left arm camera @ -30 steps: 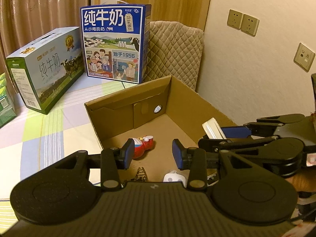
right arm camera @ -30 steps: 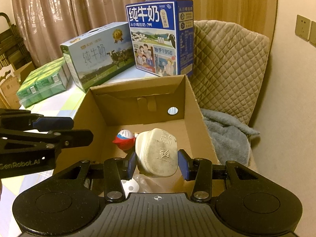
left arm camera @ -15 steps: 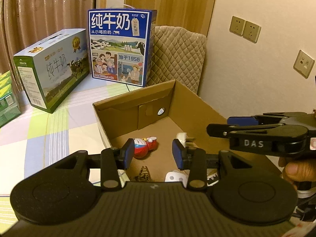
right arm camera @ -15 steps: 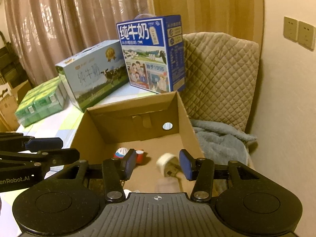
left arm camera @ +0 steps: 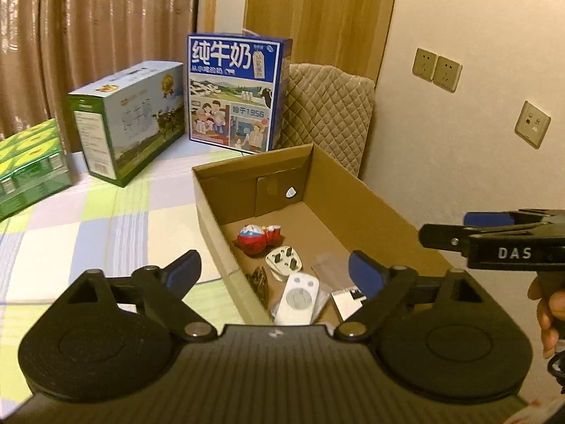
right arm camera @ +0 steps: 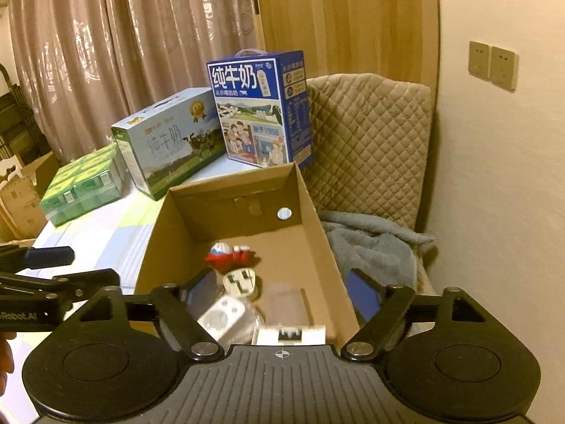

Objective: Organize rigid objects

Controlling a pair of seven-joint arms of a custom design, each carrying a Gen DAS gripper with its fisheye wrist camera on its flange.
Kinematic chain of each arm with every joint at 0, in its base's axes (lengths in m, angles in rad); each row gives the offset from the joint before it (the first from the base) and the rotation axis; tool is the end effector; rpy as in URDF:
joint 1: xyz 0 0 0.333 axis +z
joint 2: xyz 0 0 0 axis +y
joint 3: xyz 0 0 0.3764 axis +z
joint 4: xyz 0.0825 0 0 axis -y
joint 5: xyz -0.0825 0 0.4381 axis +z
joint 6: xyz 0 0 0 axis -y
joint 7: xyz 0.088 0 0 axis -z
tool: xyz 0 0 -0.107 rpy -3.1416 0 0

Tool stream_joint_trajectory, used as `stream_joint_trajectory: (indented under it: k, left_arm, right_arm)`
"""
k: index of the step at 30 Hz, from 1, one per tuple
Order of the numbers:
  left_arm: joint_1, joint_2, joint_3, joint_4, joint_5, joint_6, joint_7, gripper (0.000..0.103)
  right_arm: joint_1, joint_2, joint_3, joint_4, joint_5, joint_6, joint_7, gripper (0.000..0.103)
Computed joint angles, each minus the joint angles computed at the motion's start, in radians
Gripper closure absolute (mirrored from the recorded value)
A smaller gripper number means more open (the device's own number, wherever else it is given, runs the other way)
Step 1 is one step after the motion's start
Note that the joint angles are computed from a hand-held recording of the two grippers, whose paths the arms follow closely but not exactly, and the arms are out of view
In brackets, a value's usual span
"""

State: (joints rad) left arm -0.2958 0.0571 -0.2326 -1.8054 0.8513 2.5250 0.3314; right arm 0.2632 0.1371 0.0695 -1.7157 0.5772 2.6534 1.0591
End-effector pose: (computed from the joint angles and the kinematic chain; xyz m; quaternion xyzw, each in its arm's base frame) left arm 0.5864 -0.3462 0.6247 -0.6853 0.5766 -0.3294 0.2990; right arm 0.6805 0.2157 0.6364 -0.7597 0.4829 -0.1420 0.4118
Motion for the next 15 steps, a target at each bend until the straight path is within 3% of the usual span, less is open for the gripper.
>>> stream_joint_trajectory:
  k: [4,15]
  left_arm:
    - [-0.020,-0.055,-0.021,-0.048,0.030,-0.041,-0.076,0.002]
    - [-0.056,-0.167,-0.088,-0.168,-0.023,-0.101,-0.212,0.001]
  right_arm:
    - [-0.006,-0.085,-0.005,-0.081,0.007,-0.018,-0.012,0.017]
    - [-0.015,-0.297,-0.017,-0.295,-0.010,-0.053,-0.015,0.014]
